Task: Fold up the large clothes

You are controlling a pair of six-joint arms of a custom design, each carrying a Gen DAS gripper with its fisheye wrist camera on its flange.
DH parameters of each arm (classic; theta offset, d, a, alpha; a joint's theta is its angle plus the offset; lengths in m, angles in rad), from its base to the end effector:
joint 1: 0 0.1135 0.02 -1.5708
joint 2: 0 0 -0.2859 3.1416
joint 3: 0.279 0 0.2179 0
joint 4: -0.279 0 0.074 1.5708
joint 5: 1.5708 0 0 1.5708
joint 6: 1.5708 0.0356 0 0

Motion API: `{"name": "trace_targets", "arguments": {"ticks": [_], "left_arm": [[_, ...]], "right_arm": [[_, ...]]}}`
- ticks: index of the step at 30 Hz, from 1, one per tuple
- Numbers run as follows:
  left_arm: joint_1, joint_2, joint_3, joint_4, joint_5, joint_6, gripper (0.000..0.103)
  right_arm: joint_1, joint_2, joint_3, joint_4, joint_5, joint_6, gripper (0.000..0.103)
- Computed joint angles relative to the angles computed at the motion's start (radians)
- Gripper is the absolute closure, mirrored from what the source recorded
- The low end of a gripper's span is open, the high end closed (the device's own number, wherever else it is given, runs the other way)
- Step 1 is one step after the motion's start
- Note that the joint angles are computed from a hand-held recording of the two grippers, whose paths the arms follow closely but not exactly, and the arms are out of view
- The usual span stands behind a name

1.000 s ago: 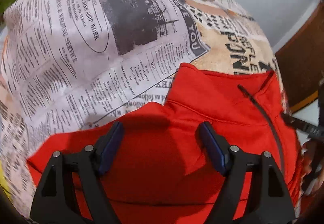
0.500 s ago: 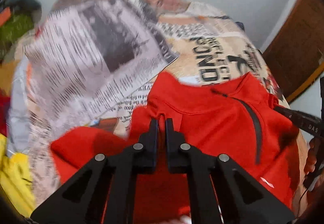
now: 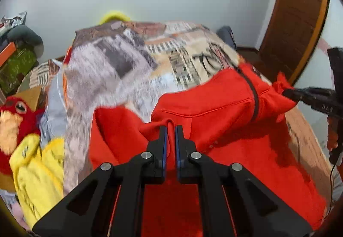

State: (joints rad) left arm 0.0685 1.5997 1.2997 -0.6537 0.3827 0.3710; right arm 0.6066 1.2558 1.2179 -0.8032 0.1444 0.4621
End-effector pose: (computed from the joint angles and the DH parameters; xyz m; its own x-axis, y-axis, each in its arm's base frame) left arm 0.3082 0.0078 0.3074 -0.7031 0.2889 -0.6497 0.4367 0.8965 -0.0740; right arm 0.1803 0.1188 0.3559 -0.7645 0.0065 -0.6445 -0.1614 0.9662 0.2012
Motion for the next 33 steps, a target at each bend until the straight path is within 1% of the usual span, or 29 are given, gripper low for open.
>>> {"name": "trace_targets", "arguments": {"ticks": [1, 3, 4, 8, 10, 13, 16, 18, 19, 22, 24, 26, 27, 29, 32, 33], "left_arm": [[0.004, -0.028, -0.042, 0.006, -0.009, 0.013, 0.098], [0.014, -0.094, -0.162, 0.032, -0.022, 0.033, 0.098], [0.018, -0.11, -0.196, 0.041, -0.028, 0.038, 0.098], [0.058, -0.182, -0.371, 0.061, -0.025, 0.089, 0.098], [0.067, -0.206, -0.436, 0.074, -0.034, 0.091, 0.098], [0.1, -0.237, -0.533, 0.079, -0.025, 0.122, 0.098], [0.13, -0.284, -0.61, 0.08, -0.048, 0.179, 0.098], [0.164, -0.319, -0.631, 0.051, -0.047, 0.226, 0.098], [0.184, -0.334, -0.633, 0.034, -0.039, 0.248, 0.098], [0.279, -0.381, -0.592, -0.067, 0.013, 0.334, 0.098], [0.347, -0.412, -0.532, -0.139, 0.056, 0.389, 0.097], [0.38, -0.419, -0.472, -0.176, 0.084, 0.401, 0.097], [0.393, -0.411, -0.429, -0.194, 0.1, 0.393, 0.097], [0.384, -0.372, -0.348, -0.199, 0.113, 0.34, 0.096], [0.347, -0.307, -0.266, -0.157, 0.109, 0.246, 0.096], [0.327, -0.278, -0.243, -0.134, 0.099, 0.208, 0.096]], "right_arm": [[0.024, -0.011, -0.022, -0.002, 0.004, 0.021, 0.097], [0.111, -0.044, -0.082, -0.011, 0.054, 0.088, 0.097], [0.149, -0.058, -0.116, -0.009, 0.073, 0.123, 0.097], [0.237, -0.097, -0.237, -0.003, 0.096, 0.241, 0.097], [0.26, -0.108, -0.294, 0.009, 0.097, 0.285, 0.097], [0.292, -0.125, -0.338, 0.001, 0.106, 0.338, 0.097], [0.353, -0.114, -0.336, -0.064, 0.159, 0.392, 0.097], [0.387, -0.117, -0.326, -0.116, 0.183, 0.421, 0.097], [0.412, -0.129, -0.319, -0.145, 0.2, 0.441, 0.097], [0.49, -0.155, -0.263, -0.242, 0.248, 0.493, 0.097], [0.545, -0.178, -0.229, -0.291, 0.281, 0.53, 0.097], [0.576, -0.185, -0.183, -0.327, 0.308, 0.552, 0.097], [0.577, -0.179, -0.147, -0.342, 0.323, 0.547, 0.097], [0.582, -0.165, -0.102, -0.333, 0.345, 0.532, 0.095], [0.538, -0.118, -0.043, -0.278, 0.358, 0.457, 0.083], [0.515, -0.097, -0.037, -0.247, 0.35, 0.43, 0.076]]}}
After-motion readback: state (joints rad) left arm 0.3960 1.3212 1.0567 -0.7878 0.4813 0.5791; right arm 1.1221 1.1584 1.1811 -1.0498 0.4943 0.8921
